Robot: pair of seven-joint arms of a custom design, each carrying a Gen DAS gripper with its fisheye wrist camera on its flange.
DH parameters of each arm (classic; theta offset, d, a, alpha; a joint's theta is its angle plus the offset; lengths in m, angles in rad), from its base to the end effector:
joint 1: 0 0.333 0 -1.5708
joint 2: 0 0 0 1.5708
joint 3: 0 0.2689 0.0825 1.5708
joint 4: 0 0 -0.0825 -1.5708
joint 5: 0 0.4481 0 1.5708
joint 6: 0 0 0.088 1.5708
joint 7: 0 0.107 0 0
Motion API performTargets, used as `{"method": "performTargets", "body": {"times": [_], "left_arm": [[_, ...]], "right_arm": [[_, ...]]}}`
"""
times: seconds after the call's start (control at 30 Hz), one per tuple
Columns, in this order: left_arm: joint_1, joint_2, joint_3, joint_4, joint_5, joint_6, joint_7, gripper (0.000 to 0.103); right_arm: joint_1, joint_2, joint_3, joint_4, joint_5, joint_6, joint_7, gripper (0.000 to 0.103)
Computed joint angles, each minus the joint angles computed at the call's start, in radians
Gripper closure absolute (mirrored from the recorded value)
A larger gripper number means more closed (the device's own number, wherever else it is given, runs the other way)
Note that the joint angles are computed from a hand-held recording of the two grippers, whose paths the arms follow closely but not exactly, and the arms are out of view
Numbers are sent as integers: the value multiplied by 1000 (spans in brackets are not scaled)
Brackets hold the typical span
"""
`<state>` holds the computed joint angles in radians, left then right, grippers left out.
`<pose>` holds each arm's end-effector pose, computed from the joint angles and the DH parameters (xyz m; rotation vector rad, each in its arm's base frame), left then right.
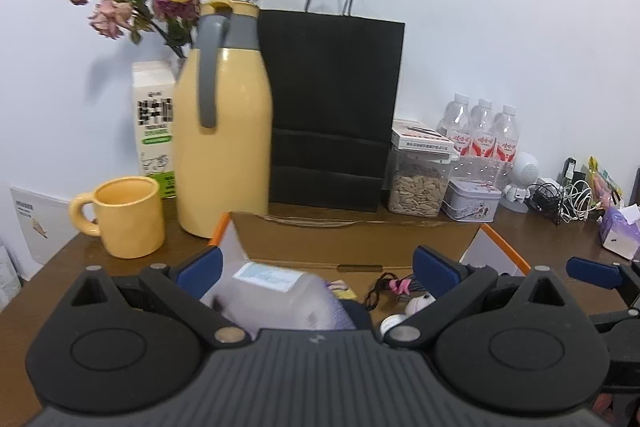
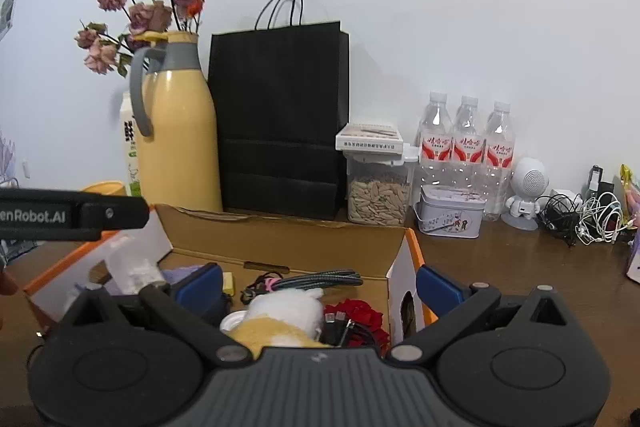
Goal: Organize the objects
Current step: 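Lower both items into the box and open both grippers, then withdraw both tools toward the white round charger on the table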
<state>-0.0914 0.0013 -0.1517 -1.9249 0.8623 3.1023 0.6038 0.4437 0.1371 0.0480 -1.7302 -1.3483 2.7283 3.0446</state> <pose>0.6196 -0.2191 0.5359 -1.4377 1.6177 -1.1808 0.6014 0.3621 0.5054 -1.5151 1.4112 -0.9836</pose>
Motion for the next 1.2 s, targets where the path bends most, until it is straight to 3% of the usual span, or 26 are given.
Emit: {"method": "performTargets", "body": {"times": [0.23,0.4,0.53,0.67,0.83,0.9,1.07,1.2], "left_arm": [[73,-130,-28,-146,-32,-14,34,0],[122,-211,-42,-250,-116,-39,115,0],[124,-247,-28,-310,-231,-66,229,0],[68,-258,24,-355,-412,-91,409,0],[-44,-248,104,-384,-661,-98,674,0],[-74,-243,124,-385,-745,-94,757,6],[-214,-218,234,-352,-1074,-120,1038,17],[-228,-183,237,-299,-1223,-183,1130,32]], "right_arm": [[4,-66,32,-73,-43,-1,55,0],[6,-97,63,-115,-47,2,45,0],[10,-110,83,-141,-35,17,25,0],[19,-91,94,-138,24,54,-57,9],[47,-20,93,-92,205,88,-261,38],[62,14,89,-68,296,95,-356,46],[95,87,71,-5,474,102,-542,49],[124,139,49,49,563,105,-631,53]]}}
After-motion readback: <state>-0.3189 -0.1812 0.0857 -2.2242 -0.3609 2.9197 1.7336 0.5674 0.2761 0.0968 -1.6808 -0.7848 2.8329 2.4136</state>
